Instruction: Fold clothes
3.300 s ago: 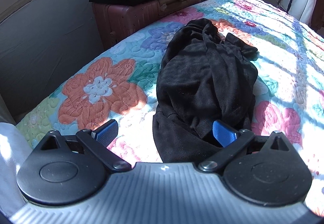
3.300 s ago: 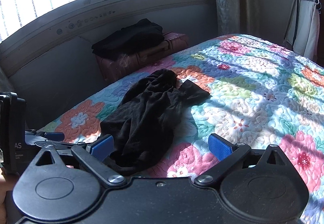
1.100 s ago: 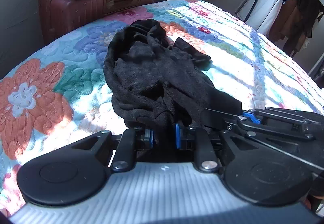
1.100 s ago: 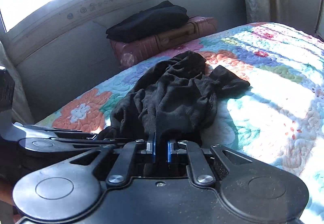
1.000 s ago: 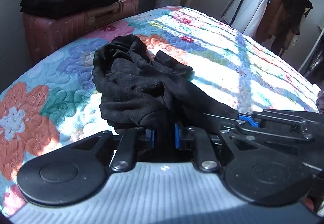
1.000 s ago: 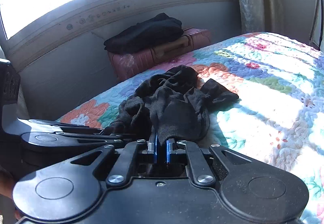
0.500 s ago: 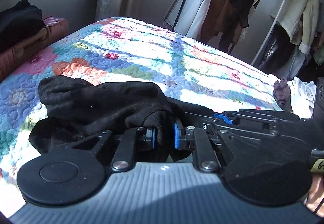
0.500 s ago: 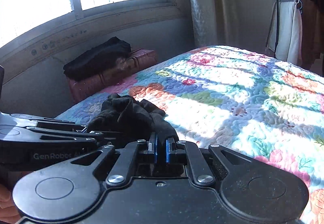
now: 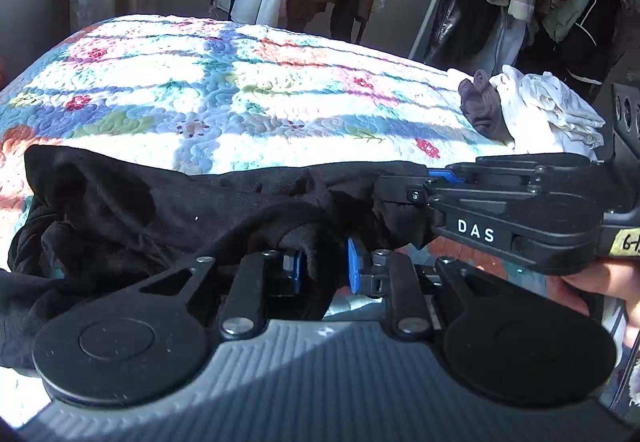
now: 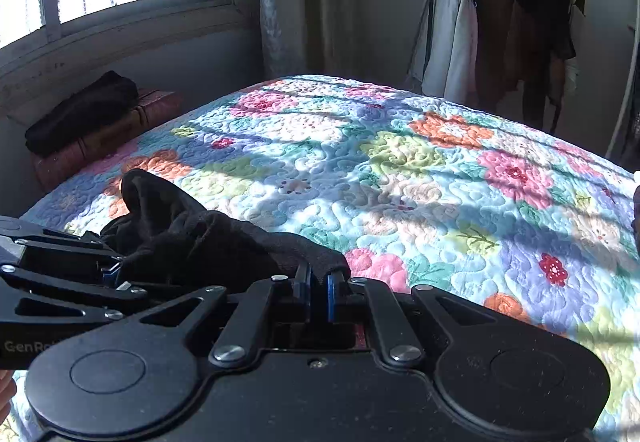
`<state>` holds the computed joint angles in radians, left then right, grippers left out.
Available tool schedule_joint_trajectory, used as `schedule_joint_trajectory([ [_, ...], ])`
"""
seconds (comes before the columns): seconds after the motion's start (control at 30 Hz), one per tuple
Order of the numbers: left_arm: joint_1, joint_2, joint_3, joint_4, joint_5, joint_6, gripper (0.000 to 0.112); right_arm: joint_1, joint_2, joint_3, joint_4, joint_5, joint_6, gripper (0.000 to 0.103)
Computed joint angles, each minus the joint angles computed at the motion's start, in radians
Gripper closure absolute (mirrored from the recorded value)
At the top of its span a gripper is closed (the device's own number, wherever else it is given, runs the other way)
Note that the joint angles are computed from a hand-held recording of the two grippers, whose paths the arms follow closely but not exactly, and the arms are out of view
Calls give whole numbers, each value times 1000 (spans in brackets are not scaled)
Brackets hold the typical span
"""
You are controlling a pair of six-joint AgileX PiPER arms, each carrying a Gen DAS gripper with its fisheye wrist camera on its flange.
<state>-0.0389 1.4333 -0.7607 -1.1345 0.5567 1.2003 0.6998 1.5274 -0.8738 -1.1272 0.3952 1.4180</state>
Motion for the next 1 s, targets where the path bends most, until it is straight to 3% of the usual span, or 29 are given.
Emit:
schedule_joint_trajectory([
  [0.1, 100, 13, 45, -44, 67, 89, 70, -17, -11, 51, -23, 12, 38, 95],
  [0.17, 223, 23, 61, -90, 179, 160, 63, -26, -17, 72, -51, 37, 67, 95],
  [0.27, 365, 43, 31, -56, 305, 147, 56, -67, -22, 81, -41, 61, 64, 96],
  [0.43, 466, 67, 3, -73, 276, 109, 52, -111, -13, 82, -76, 143, 68, 96],
  [0.67, 481, 148, 4, -126, 184, 157, 52, -164, 13, 67, -198, 266, 128, 97],
  [0.8, 486, 170, -4, -148, 187, 188, 47, -249, 64, -9, -110, 293, 65, 96],
  [0.83, 489, 169, -1, -162, 188, 195, 40, -257, 88, -37, -67, 312, 10, 94],
  [0.9, 493, 165, 4, -183, 183, 204, 37, -227, 136, -70, -20, 342, -72, 86],
  [1.0, 490, 153, 6, -183, 173, 214, 33, -135, 165, -85, -2, 344, -170, 61],
])
